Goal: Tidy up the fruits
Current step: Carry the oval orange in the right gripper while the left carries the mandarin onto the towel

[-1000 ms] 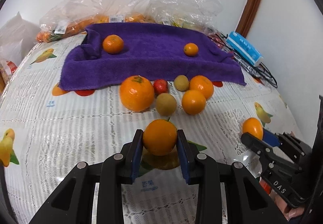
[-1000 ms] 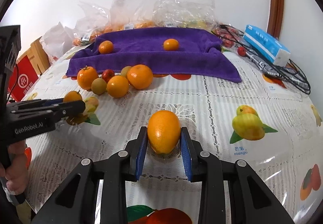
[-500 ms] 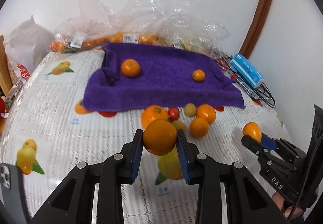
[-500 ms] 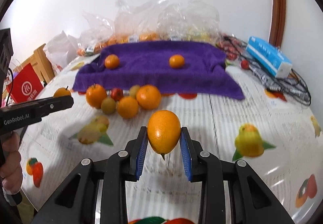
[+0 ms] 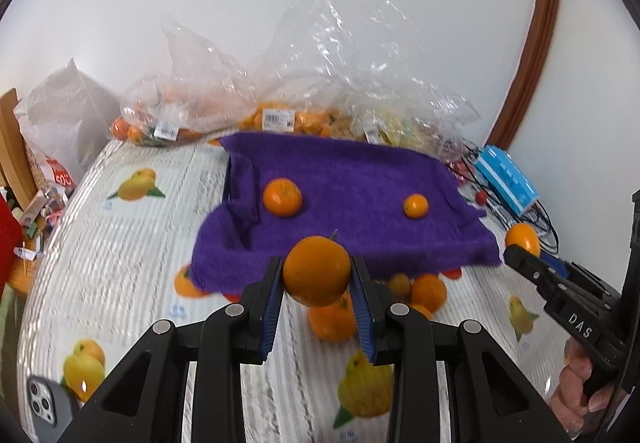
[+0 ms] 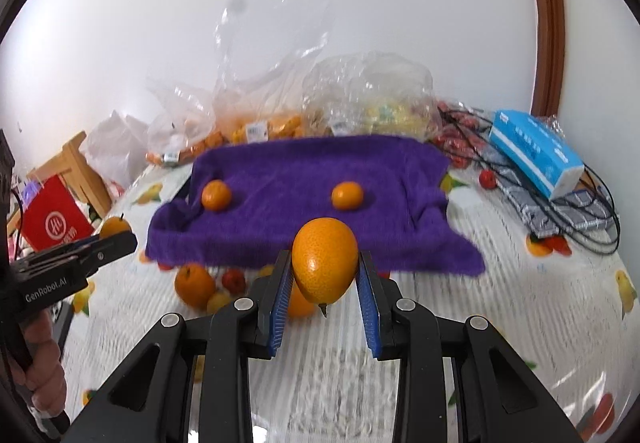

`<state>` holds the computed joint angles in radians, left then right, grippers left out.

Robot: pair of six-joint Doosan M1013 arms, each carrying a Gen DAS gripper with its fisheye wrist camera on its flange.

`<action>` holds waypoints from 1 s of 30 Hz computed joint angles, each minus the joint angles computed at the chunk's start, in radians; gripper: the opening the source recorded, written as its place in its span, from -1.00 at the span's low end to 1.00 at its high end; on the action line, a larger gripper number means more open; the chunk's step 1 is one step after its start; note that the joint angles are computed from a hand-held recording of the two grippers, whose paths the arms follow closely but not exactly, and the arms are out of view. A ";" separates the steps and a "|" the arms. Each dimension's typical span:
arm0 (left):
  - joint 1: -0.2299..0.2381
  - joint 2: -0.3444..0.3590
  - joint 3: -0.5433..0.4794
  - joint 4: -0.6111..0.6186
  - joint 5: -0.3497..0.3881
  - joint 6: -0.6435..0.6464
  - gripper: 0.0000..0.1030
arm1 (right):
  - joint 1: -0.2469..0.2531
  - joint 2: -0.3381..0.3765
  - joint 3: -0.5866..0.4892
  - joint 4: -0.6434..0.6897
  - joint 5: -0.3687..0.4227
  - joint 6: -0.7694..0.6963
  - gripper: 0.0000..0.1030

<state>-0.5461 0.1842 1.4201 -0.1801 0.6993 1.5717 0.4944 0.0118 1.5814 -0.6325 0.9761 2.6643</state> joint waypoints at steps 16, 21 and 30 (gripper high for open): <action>0.003 0.094 -0.125 0.005 -0.013 -0.040 -0.40 | -0.094 0.069 -0.083 0.012 -0.061 -0.096 -0.38; -0.002 0.132 -0.167 0.003 -0.031 -0.045 -0.40 | -0.119 0.081 -0.097 0.017 -0.097 -0.128 -0.38; 0.006 0.151 -0.143 -0.015 -0.066 -0.060 -0.40 | -0.165 0.072 -0.037 0.055 -0.120 -0.092 -0.38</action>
